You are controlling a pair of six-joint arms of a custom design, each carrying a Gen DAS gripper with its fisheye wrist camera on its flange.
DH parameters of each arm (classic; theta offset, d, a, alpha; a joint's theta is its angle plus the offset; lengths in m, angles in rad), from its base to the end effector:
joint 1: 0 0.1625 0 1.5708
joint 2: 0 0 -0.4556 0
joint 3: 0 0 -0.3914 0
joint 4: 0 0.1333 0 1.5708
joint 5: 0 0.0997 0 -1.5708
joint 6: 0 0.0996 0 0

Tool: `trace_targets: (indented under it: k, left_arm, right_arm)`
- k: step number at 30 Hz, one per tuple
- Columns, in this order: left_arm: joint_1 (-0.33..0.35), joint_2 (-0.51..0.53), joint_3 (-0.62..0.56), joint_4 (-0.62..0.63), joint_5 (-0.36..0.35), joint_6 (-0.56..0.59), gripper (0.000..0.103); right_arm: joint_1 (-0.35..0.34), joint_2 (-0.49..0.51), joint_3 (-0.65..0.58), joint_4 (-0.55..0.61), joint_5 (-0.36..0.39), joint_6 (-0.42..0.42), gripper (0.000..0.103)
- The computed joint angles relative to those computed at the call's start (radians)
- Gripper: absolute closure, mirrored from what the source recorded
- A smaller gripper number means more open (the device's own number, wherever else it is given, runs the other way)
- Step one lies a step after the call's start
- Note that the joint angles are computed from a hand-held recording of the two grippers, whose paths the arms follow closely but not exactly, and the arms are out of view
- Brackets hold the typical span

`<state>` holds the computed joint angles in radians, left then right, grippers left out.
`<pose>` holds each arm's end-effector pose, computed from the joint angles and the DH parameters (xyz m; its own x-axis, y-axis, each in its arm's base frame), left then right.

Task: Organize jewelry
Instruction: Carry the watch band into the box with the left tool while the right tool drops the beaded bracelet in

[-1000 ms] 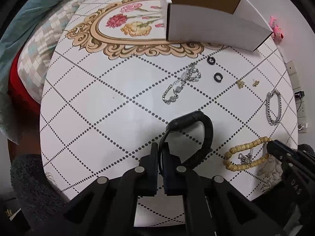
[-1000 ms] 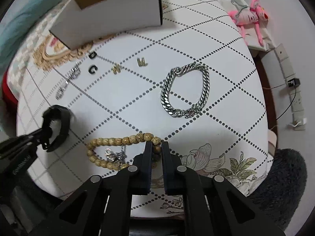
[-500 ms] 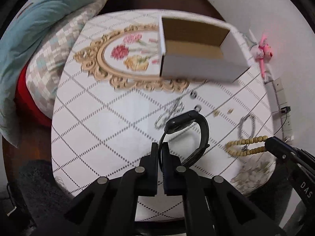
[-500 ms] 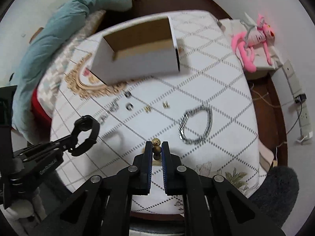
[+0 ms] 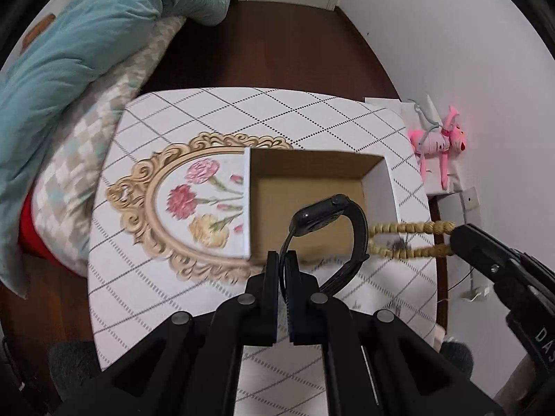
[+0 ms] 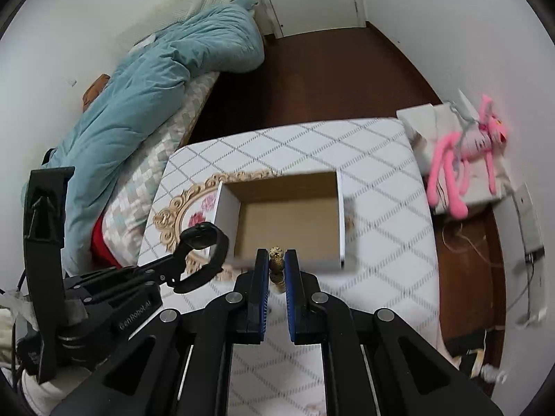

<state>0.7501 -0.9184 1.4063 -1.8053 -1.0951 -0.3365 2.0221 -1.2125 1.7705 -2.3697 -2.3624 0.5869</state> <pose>-0.3877 -0.6058 0.2303 -0.7266 0.4699 -0.5012 0.4962 0.8635 0.0903 0.3202 -0.5175 0.3377 -0.8227 0.3559 0.4432 0.0385 0.8128 -0.5813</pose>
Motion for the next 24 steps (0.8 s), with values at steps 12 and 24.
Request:
trace_targets:
  k: [12,24]
  left_arm:
    - [0.061,0.172,-0.201,0.131,-0.057,-0.065,0.092]
    - [0.045,0.143,-0.206,0.054,0.022,-0.058,0.029]
  right_arm:
    - [-0.148,0.059,-0.096,-0.002,0.102,-0.095,0.094]
    - [-0.187,0.055,-0.097,0.094,0.142,-0.051,0.035]
